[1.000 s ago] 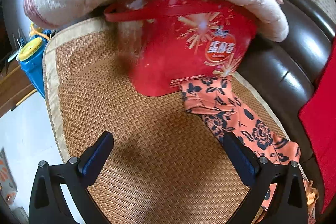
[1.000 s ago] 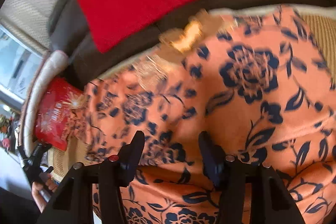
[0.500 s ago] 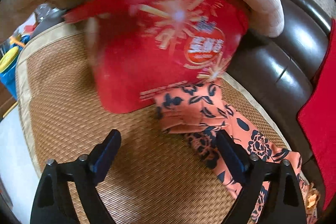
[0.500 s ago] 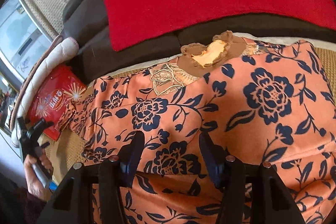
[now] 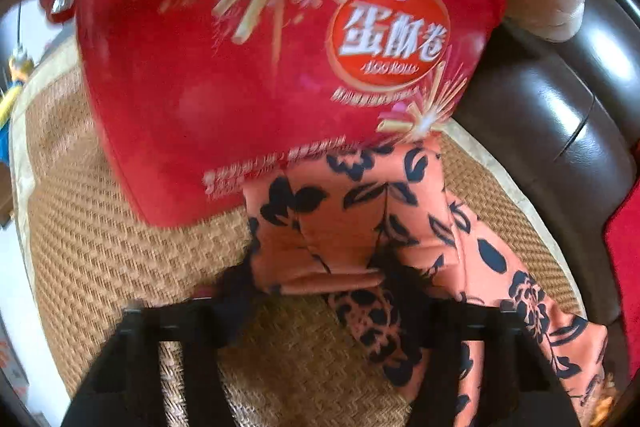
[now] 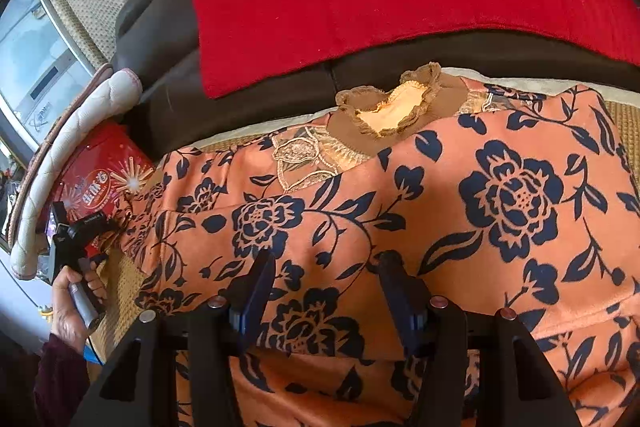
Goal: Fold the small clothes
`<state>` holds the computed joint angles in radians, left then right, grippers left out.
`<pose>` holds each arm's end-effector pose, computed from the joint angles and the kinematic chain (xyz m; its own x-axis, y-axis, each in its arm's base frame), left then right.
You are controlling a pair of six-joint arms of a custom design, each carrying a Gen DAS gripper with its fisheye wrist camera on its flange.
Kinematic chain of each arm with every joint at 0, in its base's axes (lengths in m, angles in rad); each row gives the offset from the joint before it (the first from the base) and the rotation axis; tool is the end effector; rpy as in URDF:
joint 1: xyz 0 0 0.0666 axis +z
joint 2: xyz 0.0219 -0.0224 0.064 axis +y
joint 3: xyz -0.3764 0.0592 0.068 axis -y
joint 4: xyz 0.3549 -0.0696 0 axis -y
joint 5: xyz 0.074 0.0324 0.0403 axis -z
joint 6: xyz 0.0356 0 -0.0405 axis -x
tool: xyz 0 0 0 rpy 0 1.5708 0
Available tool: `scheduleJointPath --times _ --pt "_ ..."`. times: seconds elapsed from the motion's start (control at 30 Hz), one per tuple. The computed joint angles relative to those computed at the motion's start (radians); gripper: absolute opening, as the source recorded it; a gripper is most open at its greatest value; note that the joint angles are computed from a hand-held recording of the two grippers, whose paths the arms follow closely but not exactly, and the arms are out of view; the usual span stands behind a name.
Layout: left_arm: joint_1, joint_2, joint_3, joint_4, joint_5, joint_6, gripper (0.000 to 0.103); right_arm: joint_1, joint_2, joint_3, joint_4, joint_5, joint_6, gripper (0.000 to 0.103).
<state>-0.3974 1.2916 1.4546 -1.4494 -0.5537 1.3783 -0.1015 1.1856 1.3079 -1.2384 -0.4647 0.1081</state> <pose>0.3416 -0.1235 0.4686 -0.3589 -0.7548 -0.5491 -0.8317 0.5256 -0.1788 0.3419 -0.0192 0.4531 -0.8772 -0.0076 -0.4801 -0.2010 0.9138 0.3529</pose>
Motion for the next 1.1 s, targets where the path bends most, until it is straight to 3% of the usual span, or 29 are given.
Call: scheduleJointPath --times 0.1,0.13,0.27,0.37,0.53,0.67,0.8,0.87,0.9,1.0,1.1 --pt "0.003 0.009 -0.003 0.059 -0.006 -0.037 0.020 -0.002 0.005 0.003 0.009 0.006 0.003 0.059" --pt "0.001 0.015 -0.002 0.077 -0.010 -0.056 0.018 -0.003 0.007 0.004 0.010 0.008 0.003 0.059" --pt "-0.020 0.014 -0.001 0.175 0.014 -0.118 0.015 -0.015 0.014 0.009 0.021 0.004 -0.009 0.059" --pt "-0.066 0.039 0.059 0.191 -0.009 -0.166 0.015 -0.024 0.015 0.014 0.029 -0.002 -0.023 0.059" --pt "-0.206 0.101 0.230 0.273 -0.112 -0.331 0.014 -0.036 0.005 0.018 0.035 -0.016 -0.037 0.059" --pt "-0.312 0.153 0.346 0.353 -0.141 -0.450 0.014 -0.054 -0.006 0.026 0.029 -0.045 -0.046 0.059" --pt "-0.420 0.258 0.497 0.451 -0.066 -0.574 0.014 -0.099 -0.008 0.038 0.036 -0.072 -0.047 0.059" --pt "-0.443 0.304 0.545 0.496 0.016 -0.615 0.015 -0.135 0.002 0.050 0.035 -0.097 -0.055 0.059" --pt "-0.455 0.340 0.582 0.514 0.089 -0.638 0.023 -0.155 0.013 0.060 0.026 -0.119 -0.060 0.061" --pt "-0.468 0.453 0.725 0.442 0.287 -0.634 0.086 -0.246 0.077 0.093 -0.025 -0.274 -0.093 0.079" --pt "-0.472 0.477 0.747 0.449 0.336 -0.627 0.086 -0.310 0.144 0.111 -0.077 -0.409 -0.142 0.082"
